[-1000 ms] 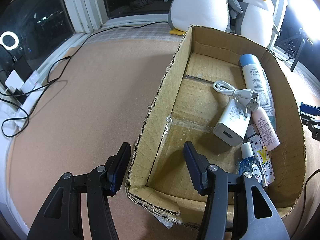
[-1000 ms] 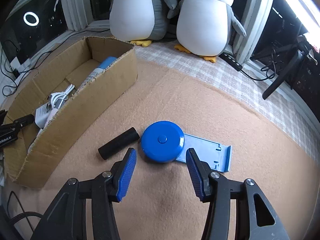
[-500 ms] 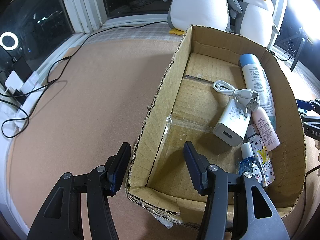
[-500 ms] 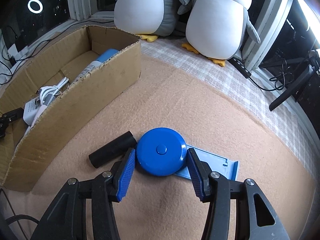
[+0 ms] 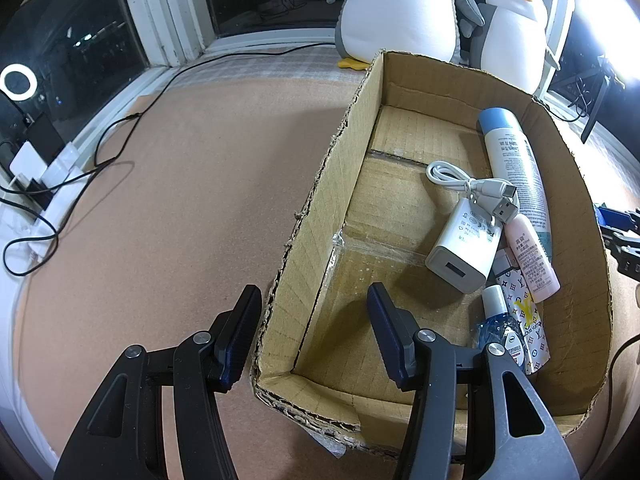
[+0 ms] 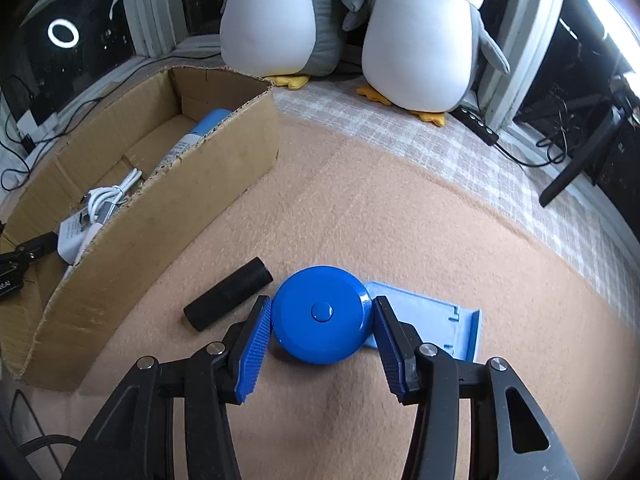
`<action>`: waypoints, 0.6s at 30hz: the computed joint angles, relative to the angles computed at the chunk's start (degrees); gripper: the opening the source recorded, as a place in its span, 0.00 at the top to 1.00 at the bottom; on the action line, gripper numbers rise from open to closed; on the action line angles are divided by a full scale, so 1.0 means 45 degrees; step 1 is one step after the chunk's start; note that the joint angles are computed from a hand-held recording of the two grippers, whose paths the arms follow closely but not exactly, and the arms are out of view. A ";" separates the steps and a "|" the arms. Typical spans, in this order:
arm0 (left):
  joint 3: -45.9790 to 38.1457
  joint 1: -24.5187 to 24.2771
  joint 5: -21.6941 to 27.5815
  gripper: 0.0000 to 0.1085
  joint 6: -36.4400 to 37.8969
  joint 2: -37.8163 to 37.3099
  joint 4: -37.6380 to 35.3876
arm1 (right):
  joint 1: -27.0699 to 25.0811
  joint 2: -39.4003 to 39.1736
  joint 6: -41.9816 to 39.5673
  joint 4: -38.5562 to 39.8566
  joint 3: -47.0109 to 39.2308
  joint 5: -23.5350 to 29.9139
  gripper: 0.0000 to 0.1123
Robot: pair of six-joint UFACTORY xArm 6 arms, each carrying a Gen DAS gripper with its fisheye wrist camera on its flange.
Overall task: Organize rigid objects
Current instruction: 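Close the right gripper on the blue tape measure and lift, then carry the tape measure with the right gripper into the box and release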
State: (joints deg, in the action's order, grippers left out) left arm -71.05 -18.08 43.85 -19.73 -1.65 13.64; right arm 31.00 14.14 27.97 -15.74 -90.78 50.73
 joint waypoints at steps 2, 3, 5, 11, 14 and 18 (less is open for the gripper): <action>0.0000 0.0000 0.0000 0.51 0.0000 0.0000 0.0000 | 0.0042 -0.0304 0.0186 -0.0046 0.0320 -0.0113 0.59; 0.0000 0.0000 0.0000 0.51 0.0000 0.0000 0.0000 | 0.0070 -0.0456 0.0303 -0.0096 0.0467 -0.0152 0.59; 0.0000 0.0000 0.0000 0.51 0.0000 0.0000 0.0000 | 0.0111 -0.0702 0.0532 -0.0148 0.0687 -0.0246 0.59; 0.0000 0.0000 0.0000 0.51 0.0000 0.0000 0.0000 | 0.0291 -0.1027 0.0782 -0.0196 0.0515 -0.0411 0.59; 0.0000 0.0000 0.0000 0.51 0.0000 0.0000 0.0000 | 0.0419 -0.0871 0.0760 -0.0238 -0.0040 -0.0473 0.59; 0.0000 0.0000 -0.0003 0.51 0.0001 0.0000 -0.0002 | 0.0618 -0.0387 0.0572 -0.0071 -0.1039 -0.0630 0.59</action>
